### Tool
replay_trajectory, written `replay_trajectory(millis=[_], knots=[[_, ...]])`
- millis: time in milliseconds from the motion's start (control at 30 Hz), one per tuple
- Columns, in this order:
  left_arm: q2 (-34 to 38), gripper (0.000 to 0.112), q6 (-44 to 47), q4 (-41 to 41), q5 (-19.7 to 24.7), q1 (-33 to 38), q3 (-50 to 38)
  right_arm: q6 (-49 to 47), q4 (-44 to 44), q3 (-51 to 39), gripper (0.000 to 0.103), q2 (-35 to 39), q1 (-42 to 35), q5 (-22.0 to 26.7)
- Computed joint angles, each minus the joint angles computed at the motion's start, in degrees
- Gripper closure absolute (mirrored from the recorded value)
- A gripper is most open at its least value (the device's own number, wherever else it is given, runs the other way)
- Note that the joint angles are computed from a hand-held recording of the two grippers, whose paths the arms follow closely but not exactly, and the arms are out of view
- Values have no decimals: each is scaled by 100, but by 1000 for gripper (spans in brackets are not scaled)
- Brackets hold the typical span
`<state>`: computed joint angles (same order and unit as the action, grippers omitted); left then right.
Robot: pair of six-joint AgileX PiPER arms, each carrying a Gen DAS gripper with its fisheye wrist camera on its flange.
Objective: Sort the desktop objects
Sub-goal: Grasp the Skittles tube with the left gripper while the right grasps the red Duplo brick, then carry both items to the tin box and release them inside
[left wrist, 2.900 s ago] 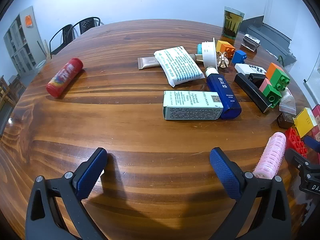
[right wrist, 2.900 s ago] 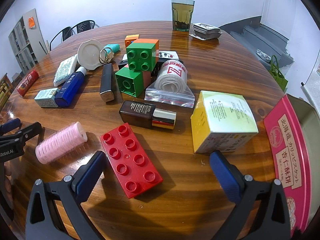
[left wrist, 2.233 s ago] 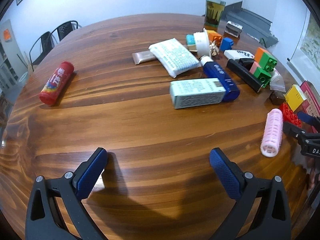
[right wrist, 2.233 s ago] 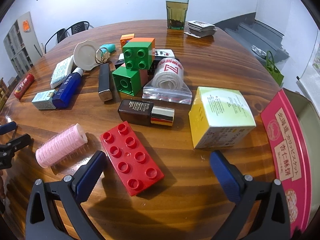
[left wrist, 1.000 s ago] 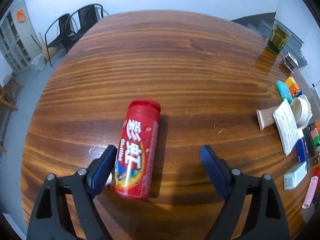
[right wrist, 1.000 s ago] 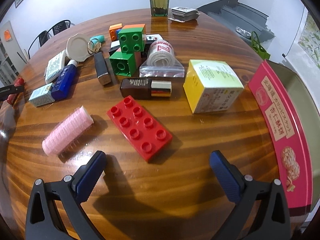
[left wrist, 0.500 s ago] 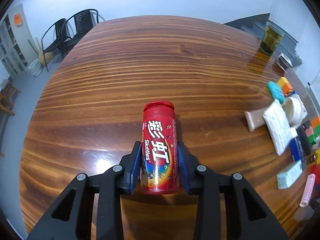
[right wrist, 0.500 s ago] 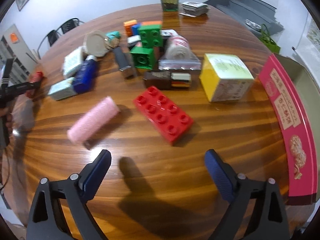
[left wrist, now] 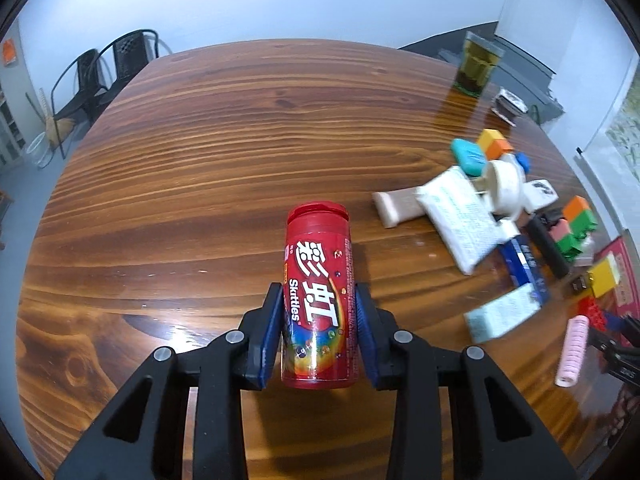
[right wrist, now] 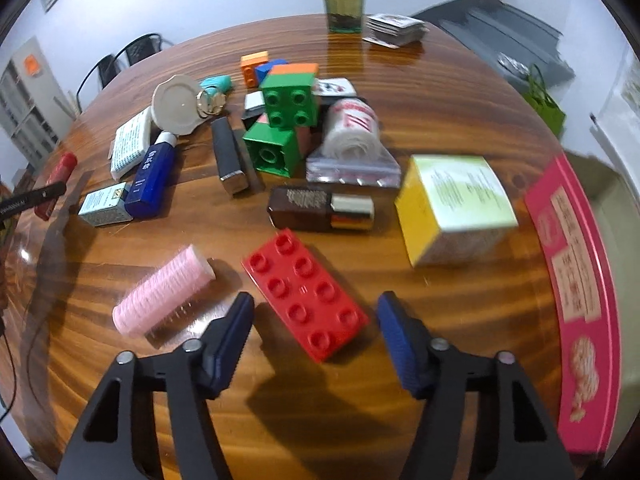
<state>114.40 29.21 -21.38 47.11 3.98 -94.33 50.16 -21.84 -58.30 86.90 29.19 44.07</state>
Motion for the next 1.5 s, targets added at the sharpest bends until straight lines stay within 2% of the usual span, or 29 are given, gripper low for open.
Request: replay_trajectory(millis=[133,300,500,633,733,900,1133,1233,1500], knots=[[-333,75,-226,56,-33,-256,250,-332,-82,-90,68,79,19,-31],[-989,75,-778,339,-221,-732,844,-924,331,78,69,-52,-106,-339],[-1551,75,-1863,862,-321,-1571,1280,-2052,1124,683,69,-1145,-697,-530],[-1722,75,-2627,1240,-341,-2256,1294,-3015,1730,923,69,-1951,-1407,-384],[-1726,75,-3165,1497,-328,-2793,1164,-3987,2345,1022,69,-2519,-2283,-167],[-1431,75,-4053,1978,-178,-3858,539,-5842,3437,1136,69,-3076,-4263,261],[-571,75,-4612,2298,289,-5042,-866,-8404,4756,1211,69,-3032,-7104,1017],[-157,75,-4665,2258,570,-5360,-1559,-9140,5093,1166,69,-2876,-7798,1220],[1049,75,-4688,2301,1491,-6101,-3604,-10250,5436,1124,69,-2582,-8891,1590]])
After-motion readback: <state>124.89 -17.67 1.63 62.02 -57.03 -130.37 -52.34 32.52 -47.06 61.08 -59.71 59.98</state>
